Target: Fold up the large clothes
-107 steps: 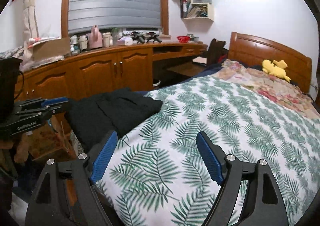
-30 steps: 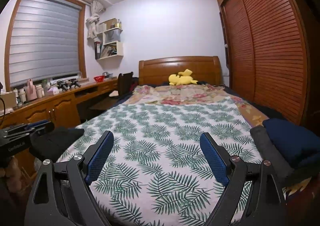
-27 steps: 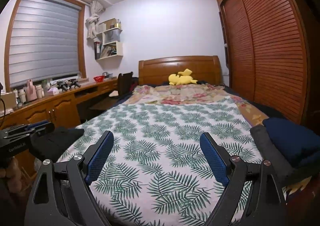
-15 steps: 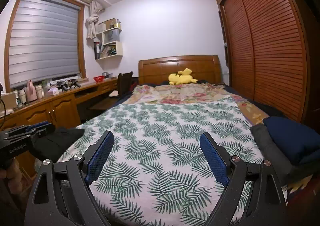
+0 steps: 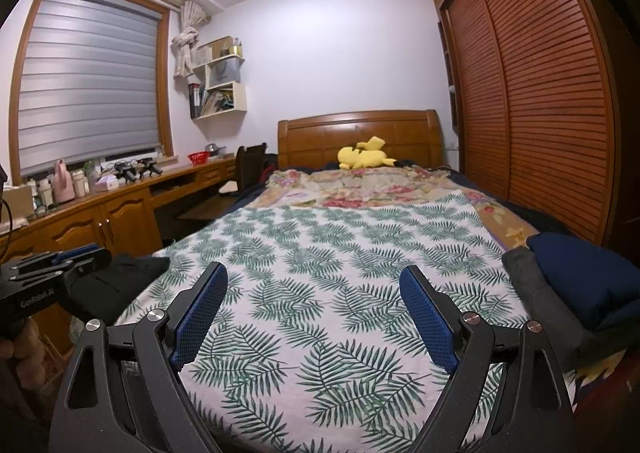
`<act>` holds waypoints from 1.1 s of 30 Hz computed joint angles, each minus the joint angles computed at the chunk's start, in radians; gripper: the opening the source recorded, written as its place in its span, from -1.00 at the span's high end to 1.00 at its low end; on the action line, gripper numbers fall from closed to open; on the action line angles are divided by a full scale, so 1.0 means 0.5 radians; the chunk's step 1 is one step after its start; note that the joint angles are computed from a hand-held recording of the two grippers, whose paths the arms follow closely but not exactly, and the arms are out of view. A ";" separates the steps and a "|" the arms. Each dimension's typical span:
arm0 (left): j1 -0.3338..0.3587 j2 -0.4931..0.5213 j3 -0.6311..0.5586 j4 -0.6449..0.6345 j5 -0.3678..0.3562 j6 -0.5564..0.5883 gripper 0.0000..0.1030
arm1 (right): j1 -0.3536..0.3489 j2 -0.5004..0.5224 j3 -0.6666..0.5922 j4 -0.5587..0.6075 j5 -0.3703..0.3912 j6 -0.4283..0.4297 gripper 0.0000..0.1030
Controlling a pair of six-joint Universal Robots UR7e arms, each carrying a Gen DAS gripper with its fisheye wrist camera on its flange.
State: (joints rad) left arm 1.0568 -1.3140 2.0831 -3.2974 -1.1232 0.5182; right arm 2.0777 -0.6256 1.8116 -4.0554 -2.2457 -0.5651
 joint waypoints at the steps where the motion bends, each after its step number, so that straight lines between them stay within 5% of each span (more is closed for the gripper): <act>1: 0.000 0.000 -0.002 0.004 -0.001 -0.001 0.51 | -0.001 -0.001 0.002 0.000 0.001 0.001 -0.74; 33: -0.009 -0.013 0.009 0.022 0.003 0.002 0.50 | 0.003 0.018 0.001 -0.020 -0.008 0.002 -0.74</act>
